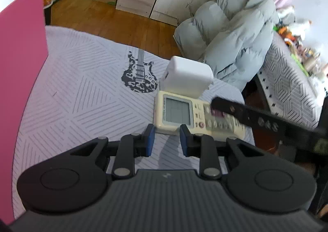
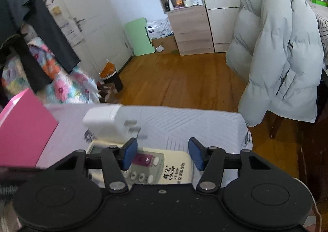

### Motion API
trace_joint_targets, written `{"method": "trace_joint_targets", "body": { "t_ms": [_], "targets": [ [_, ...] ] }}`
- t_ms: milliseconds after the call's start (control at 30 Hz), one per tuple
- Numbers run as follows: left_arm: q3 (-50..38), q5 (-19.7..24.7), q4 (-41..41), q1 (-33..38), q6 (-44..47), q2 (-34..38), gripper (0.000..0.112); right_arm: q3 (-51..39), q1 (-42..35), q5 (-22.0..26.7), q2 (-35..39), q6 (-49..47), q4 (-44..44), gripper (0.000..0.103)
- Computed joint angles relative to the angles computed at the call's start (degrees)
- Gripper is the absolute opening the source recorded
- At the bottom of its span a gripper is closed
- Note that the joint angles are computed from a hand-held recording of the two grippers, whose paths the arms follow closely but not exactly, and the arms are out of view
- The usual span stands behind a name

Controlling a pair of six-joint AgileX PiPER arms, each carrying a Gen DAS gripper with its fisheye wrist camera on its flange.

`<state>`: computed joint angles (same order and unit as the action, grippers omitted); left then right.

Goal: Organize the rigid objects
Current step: 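Reach the right gripper to the beige QUNDA remote and grasp its middle, then grasp the beige remote's end with the left gripper while the right gripper holds it, lifting it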

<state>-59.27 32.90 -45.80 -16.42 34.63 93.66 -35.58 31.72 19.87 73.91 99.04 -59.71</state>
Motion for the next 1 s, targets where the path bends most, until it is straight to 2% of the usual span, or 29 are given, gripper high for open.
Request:
{"method": "trace_joint_targets", "body": {
  "t_ms": [67,100,133,200,400,433,500,567,733,800,833,867,1000],
  "targets": [
    [1.42,-1.12,-1.3,0.71,1.28,-0.9,0.022,2.98,-1.66,-4.4,-3.31,-1.46,3.73,0.053],
    [1.9,-0.36,-2.98,1.52,2.83,-1.06,0.021,4.9,-2.39,-6.9,-5.25,-1.29,5.04,0.047],
    [2.04,1.27,-4.64,2.5,3.89,-0.95,0.021,6.6,-2.77,-9.37,-6.95,-3.25,8.3,0.046],
    [2.71,4.38,-7.59,4.27,5.77,-0.96,0.021,8.48,0.55,-9.57,-9.33,-1.95,8.54,0.045],
    [4.59,7.48,-11.03,7.09,8.6,-2.68,0.021,5.25,17.73,-1.23,-8.4,-2.93,12.0,0.045],
    [4.23,9.14,-11.6,8.02,8.83,-2.31,0.021,2.71,21.27,2.92,-6.55,-3.71,12.33,0.045],
    [3.16,11.62,-11.3,9.14,7.79,-1.3,0.021,-1.74,27.45,12.06,-3.08,-0.82,9.37,0.06],
    [2.65,12.81,-11.11,9.56,7.18,-0.5,0.021,-5.61,29.67,16.54,0.48,-2.35,10.48,0.068],
    [2.55,14.83,-12.8,10.81,7.57,0.86,0.02,-14.07,30.71,24.43,9.26,-9.89,11.42,0.068],
    [2.3,16.06,-12.84,11.4,7.42,1.53,0.02,-16.07,32.5,29.33,12.54,-6.08,8.34,0.067],
    [2.39,16.56,-12.95,11.63,7.42,1.68,0.02,-15.6,32.66,29.4,12.16,-3.54,7.81,0.065],
    [2.54,16.93,-12.98,11.78,7.44,1.8,0.02,-14.9,32.99,29.5,11.74,-0.24,6.78,0.058],
    [4.27,15.51,-13.73,10.87,7.92,0.92,0.023,-13.33,34.01,30.24,10.1,7.11,5.53,0.058]
  ]
}}
